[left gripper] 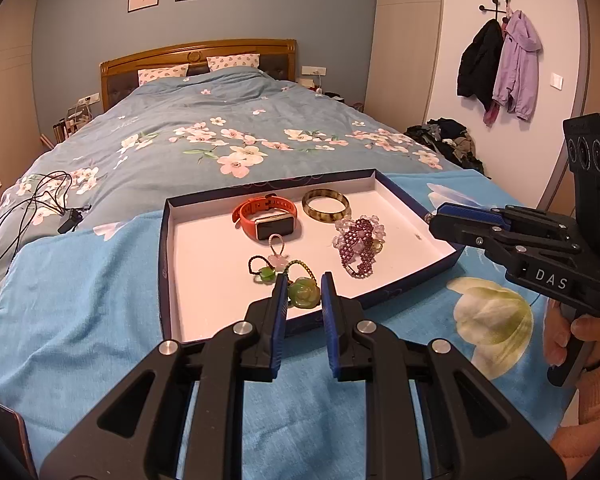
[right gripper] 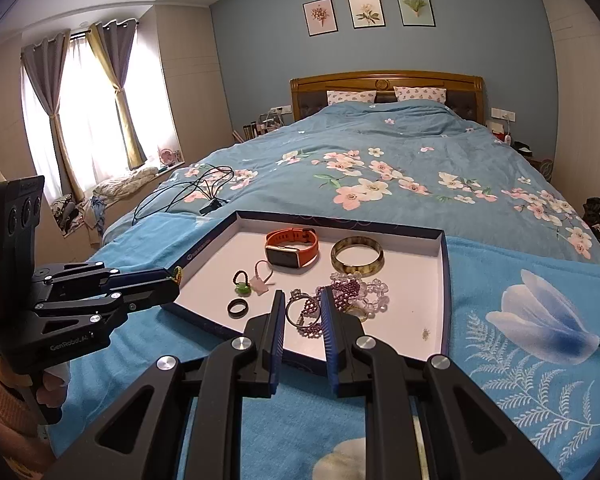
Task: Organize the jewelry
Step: 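Lower the pendant into the tray with the left tool while the right tool lowers the silver ring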
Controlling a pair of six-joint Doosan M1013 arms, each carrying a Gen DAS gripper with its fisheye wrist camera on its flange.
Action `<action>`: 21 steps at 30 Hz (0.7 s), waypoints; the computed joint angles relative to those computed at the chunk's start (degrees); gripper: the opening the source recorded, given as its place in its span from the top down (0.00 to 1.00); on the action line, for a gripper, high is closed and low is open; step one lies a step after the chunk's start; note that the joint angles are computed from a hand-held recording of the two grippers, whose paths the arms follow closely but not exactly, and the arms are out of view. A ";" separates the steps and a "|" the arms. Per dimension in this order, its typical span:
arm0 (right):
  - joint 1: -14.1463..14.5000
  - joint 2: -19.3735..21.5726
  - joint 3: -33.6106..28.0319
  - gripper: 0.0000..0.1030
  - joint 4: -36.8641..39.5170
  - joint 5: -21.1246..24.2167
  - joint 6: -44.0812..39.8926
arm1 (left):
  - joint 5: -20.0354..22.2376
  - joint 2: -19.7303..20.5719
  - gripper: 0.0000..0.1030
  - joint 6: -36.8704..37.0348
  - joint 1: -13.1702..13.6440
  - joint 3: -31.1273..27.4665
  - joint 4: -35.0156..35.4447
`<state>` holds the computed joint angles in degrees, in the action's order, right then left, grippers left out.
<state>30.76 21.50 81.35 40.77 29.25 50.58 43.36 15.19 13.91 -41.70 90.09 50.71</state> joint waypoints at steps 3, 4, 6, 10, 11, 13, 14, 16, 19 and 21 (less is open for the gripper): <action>-0.07 0.45 -0.56 0.85 -0.52 0.29 0.65 | 0.12 0.11 0.83 0.11 0.10 -0.06 -0.14; -0.09 0.58 -0.71 0.84 -0.58 0.41 0.77 | 0.12 0.17 0.83 0.18 0.19 -0.11 -0.20; -0.15 0.67 -0.81 0.85 -0.60 0.57 0.89 | 0.10 0.32 0.83 0.39 0.37 -0.23 -0.45; -0.08 0.83 -0.94 0.85 -1.09 0.71 1.39 | 0.11 0.46 0.83 0.45 0.41 -0.31 -0.57; -0.08 0.90 -1.06 0.85 -1.18 0.82 1.48 | 0.11 0.50 0.83 0.45 0.43 -0.31 -0.60; -0.09 1.01 -1.20 0.85 -1.38 0.92 1.64 | 0.09 0.61 0.83 0.51 0.50 -0.38 -0.70; -0.10 0.96 -1.17 0.85 -1.29 0.94 1.58 | 0.08 0.66 0.83 0.57 0.54 -0.41 -0.73; -0.05 1.10 -1.31 0.85 -1.62 1.03 1.86 | 0.11 0.64 0.83 0.52 0.52 -0.41 -0.68; -0.02 1.29 -1.53 0.85 -1.78 1.17 2.02 | 0.07 0.78 0.83 0.72 0.68 -0.50 -0.96; -0.03 1.38 -1.65 0.85 -1.92 1.32 2.16 | 0.02 0.90 0.83 0.84 0.83 -0.55 -1.14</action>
